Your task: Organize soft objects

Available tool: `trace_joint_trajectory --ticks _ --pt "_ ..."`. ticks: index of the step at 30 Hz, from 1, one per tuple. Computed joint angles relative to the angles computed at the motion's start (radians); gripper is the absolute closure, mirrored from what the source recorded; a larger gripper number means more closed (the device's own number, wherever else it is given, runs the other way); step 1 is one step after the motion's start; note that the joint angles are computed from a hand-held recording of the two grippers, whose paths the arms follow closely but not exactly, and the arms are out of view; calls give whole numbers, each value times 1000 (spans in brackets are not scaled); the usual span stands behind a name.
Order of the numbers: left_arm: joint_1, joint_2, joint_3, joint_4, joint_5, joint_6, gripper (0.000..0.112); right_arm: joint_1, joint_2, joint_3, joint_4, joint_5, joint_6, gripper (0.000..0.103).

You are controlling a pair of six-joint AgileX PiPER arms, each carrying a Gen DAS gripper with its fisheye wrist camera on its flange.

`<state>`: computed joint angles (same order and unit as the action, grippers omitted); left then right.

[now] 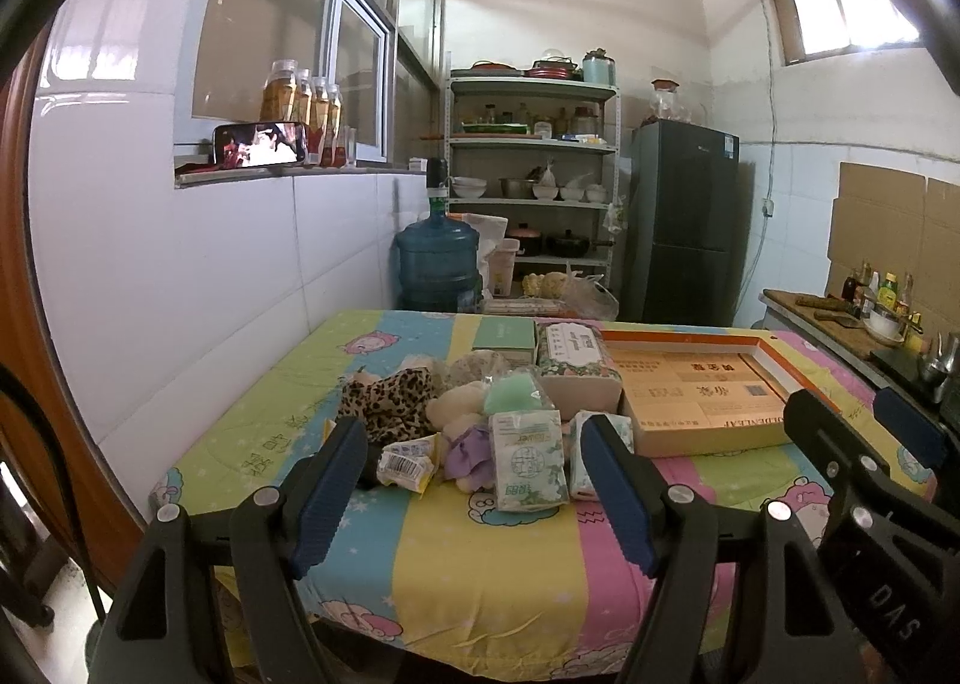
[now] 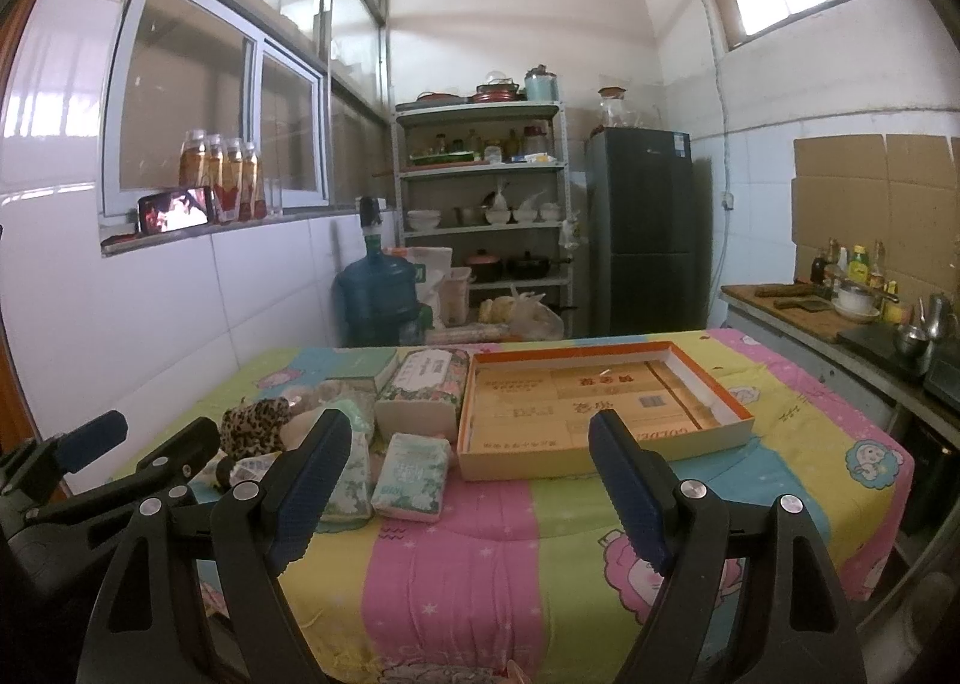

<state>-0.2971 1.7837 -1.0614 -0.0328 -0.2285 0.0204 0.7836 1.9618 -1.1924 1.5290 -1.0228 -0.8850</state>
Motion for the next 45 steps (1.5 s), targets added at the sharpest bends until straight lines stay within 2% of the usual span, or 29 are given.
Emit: trace_joint_trajectory --ticks 26,37,45 --pt "21 9 6 64 -13 -69 39 3 -2 -2 3 3 -4 20" --pt "36 24 4 112 -18 -115 39 -10 5 1 -18 37 13 20" --pt "67 54 -34 226 0 -218 39 -28 14 8 -40 86 35 20"
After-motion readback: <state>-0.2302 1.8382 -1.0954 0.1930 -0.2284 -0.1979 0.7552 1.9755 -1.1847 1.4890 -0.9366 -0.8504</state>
